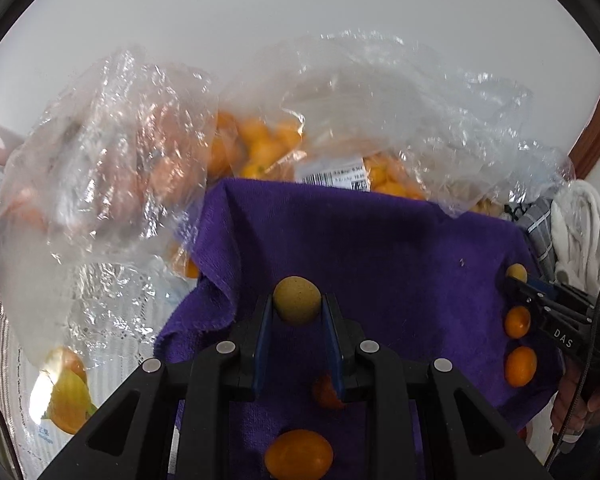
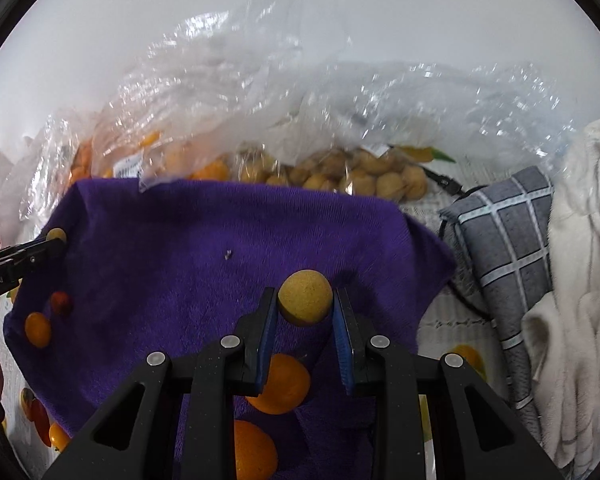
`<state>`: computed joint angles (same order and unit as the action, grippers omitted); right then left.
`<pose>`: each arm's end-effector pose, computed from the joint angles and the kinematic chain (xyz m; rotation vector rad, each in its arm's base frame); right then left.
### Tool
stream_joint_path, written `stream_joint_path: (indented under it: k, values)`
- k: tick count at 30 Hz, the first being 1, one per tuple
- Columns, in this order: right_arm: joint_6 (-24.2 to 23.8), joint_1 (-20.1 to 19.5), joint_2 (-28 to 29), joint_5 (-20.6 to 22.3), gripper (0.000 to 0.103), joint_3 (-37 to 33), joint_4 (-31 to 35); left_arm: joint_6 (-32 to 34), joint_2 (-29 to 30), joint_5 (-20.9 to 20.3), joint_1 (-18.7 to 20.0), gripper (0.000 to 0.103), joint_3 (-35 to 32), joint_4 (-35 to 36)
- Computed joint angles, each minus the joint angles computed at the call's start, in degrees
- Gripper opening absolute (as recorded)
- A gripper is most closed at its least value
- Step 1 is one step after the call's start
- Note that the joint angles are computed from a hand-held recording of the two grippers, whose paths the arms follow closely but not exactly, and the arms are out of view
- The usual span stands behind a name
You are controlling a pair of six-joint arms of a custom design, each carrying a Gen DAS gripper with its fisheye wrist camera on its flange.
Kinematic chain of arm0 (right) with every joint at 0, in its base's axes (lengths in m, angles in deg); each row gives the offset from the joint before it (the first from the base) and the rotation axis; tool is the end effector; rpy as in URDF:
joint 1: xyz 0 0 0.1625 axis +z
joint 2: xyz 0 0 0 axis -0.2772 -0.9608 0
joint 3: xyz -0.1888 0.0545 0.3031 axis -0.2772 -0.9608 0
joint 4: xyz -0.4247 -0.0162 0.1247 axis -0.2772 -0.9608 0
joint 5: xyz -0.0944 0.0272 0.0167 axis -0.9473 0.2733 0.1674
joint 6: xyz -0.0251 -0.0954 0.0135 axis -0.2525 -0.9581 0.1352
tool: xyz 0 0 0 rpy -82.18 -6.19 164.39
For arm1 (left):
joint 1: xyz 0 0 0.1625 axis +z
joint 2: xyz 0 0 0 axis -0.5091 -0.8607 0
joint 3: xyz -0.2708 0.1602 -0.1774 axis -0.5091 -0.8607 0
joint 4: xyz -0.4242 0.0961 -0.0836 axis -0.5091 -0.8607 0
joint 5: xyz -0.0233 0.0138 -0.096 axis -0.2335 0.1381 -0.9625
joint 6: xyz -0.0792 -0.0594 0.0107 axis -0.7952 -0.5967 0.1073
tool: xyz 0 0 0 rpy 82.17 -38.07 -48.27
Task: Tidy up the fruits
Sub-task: 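Carry the yellow-green fruit with the right gripper over the purple towel, then open the right gripper to drop the yellow-green fruit on the towel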
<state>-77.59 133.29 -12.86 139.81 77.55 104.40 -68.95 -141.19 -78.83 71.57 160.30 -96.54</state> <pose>0.1967 -0.2753 0.1054 -0.0018 -2.2074 0.8147 -0.1279 -0.3621 0.2070 0.7208 2.5183 -0.4985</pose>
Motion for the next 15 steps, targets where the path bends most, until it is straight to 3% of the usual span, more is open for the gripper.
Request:
stream_joint_path:
  k: [3, 15]
  values:
    - [0.2, -0.4, 1.0, 0.1, 0.027, -0.6, 1.0, -1.5, 1.2, 1.9, -0.6, 0.024, -0.1, 2.2]
    - [0.0, -0.5, 1.7, 0.2, 0.03, -1.7, 2.6, -3.7, 6.1, 2.4, -1.9, 0.024, 0.3, 0.6]
